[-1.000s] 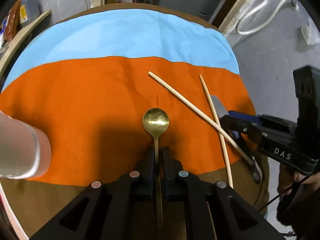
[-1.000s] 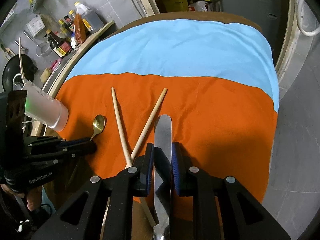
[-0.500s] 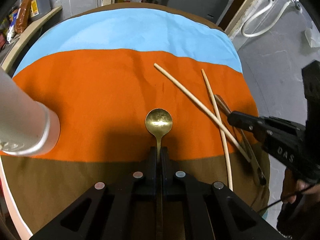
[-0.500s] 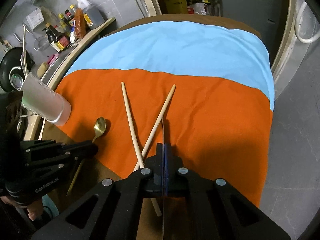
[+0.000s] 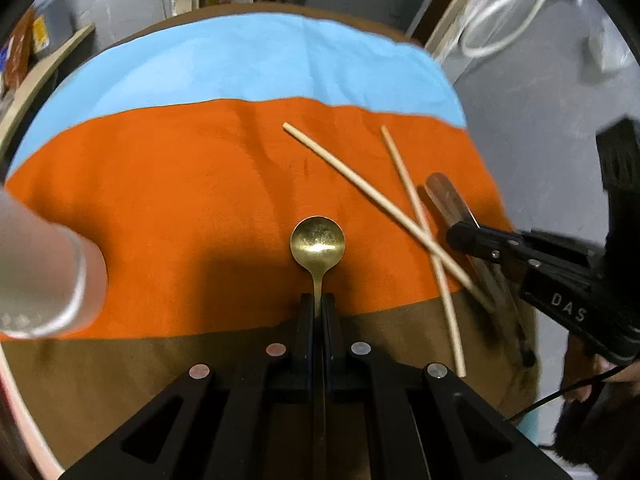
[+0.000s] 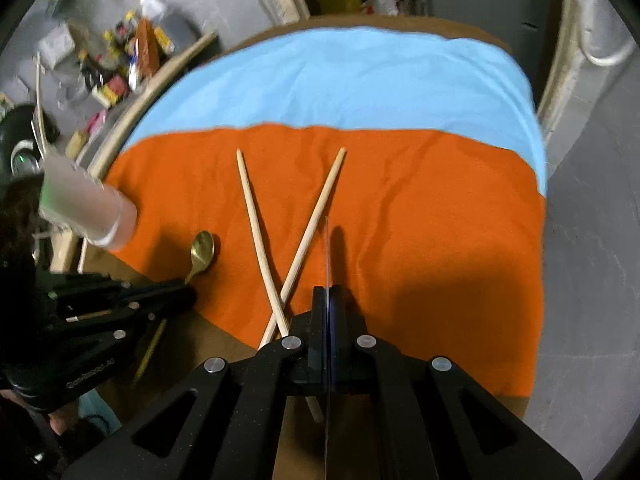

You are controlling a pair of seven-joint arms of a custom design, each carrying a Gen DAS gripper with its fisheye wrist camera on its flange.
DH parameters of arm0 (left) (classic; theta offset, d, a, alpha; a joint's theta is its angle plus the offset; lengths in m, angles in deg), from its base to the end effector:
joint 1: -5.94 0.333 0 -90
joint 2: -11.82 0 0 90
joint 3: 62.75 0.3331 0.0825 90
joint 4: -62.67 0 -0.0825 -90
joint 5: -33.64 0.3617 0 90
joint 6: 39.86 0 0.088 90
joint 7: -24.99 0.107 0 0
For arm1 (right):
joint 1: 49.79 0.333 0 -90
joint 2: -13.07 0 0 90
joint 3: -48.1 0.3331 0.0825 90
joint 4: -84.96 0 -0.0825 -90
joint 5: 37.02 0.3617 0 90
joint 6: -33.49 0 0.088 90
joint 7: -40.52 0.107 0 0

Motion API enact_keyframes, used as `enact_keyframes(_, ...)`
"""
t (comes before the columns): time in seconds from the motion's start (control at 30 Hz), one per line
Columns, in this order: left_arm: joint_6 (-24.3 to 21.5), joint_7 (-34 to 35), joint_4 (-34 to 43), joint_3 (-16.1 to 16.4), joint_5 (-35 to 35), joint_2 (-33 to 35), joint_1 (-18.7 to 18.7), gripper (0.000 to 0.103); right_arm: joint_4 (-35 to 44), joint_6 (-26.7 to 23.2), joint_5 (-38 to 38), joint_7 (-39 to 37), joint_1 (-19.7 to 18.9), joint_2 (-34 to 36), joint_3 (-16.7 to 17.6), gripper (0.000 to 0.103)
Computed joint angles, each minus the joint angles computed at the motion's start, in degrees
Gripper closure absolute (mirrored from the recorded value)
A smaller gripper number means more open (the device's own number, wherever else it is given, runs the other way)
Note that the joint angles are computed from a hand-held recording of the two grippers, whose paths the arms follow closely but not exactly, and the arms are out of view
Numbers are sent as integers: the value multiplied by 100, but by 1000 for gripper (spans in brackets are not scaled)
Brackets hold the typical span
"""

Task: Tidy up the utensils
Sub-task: 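Lift the gold spoon with the left tool while the right tool carries the knife to the caddy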

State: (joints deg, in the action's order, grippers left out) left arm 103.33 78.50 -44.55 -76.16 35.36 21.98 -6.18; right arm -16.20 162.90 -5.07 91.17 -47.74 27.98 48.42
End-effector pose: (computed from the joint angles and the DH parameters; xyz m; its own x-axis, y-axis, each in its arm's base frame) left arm 0.5669 -0.2611 0.4981 0.1274 -0.9535 0.2730 -0.9122 -0.2207 -0.3453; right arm 0.6376 0.0403 0.4687 0.4457 -0.8511 -0.2773 -0.8550 -0.3131 -0.4134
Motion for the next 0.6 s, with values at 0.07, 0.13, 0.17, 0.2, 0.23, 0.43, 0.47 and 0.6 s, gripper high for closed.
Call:
enact_keyframes(0.07,663,-189,-497,10,-87,-260,9,99,-322,300,419,-168,-98,-244,19,102)
enact_keyframes(0.13,1196,-750,-915,109,405,-523,-80,99,-732,775,997,-512,-155,-539,51,102)
enact_keyframes(0.17,1391,-1004,-1052,142,664,-618,-104,99,-986,1069,1435,-786,-176,-724,75,102)
enact_keyframes(0.2,1680,-1424,-1235,192,1088,-758,-132,99,-1216,1344,1812,-1003,-160,-891,81,102)
enact_keyframes(0.23,1852,-1709,-1329,210,1398,-842,-128,99,-1342,1536,2113,-1181,-133,-991,69,102)
enact_keyframes(0.43,2438,-3932,-1555,149,4075,-1367,264,99,-1851,2190,4251,-2528,115,-1550,-17,102)
enact_keyframes(0.47,2475,-4237,-1583,114,4424,-1466,353,99,-1904,2287,4576,-2808,187,-1649,-32,102)
enact_keyframes(0.6,2592,-5066,-1609,10,5315,-1727,688,99,-1927,2286,5503,-3501,395,-1931,-135,102)
